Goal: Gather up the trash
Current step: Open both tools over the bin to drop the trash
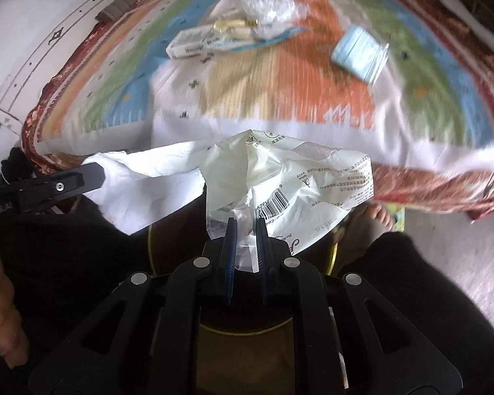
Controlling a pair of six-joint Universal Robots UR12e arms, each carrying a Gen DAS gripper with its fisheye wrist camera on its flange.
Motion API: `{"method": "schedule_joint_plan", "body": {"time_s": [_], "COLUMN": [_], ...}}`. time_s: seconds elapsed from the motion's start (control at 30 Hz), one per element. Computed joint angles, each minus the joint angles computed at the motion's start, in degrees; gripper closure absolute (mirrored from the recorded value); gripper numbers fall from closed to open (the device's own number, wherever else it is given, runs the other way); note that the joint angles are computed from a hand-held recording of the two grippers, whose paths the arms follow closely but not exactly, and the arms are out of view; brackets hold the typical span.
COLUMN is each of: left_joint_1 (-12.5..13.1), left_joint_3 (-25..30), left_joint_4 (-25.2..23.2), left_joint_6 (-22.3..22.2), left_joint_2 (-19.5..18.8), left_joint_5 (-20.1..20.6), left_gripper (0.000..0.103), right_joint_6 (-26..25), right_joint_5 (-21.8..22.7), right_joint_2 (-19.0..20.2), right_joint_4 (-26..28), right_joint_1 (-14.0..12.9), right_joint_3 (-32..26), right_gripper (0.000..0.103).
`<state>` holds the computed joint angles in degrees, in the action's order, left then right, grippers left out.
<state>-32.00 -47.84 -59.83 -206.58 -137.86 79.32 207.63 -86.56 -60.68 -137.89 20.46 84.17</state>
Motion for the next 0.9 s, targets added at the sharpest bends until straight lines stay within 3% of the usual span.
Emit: {"method": "schedule_joint_plan", "body": {"time_s": [0.2, 0.33, 0.43, 0.73, 0.9], "left_joint_1": [0.3, 0.3, 0.5, 1.2, 1.6], "left_joint_3": [1.3, 1.5, 0.9, 0.3, 1.2], "left_joint_4": [-3.6, -2.9, -1.6, 1.2, 2.7], "left_joint_6": [-1.4, -1.9, -2.8, -5.3, -5.9], "left_joint_2": [-0.8, -0.8, -0.6, -0.2, -0.3], "left_joint_5": [-1.5, -0.6, -0.6, -0.8, 0.5], "left_gripper": [0.101, 0.074, 0.071, 0.059, 0.046], "right_joint_6": [0.6, 2.4, 3.4, 2.1, 1.3], "right_joint_5": [1.7, 4.7, 5.3, 4.1, 4.6], "right_joint_2": [0.7, 0.8, 0.7, 0.3, -0.1], "right_joint_4": [2.9, 2.7, 1.7, -1.6, -4.2], "right_joint_1": [-0.2, -0.7, -1.0, -0.9, -1.2], "right_joint_3": [-0.7, -0.4, 0.0, -0.2, -0.2], "right_gripper": [0.089, 0.079, 0.069, 0.062, 0.058]}}
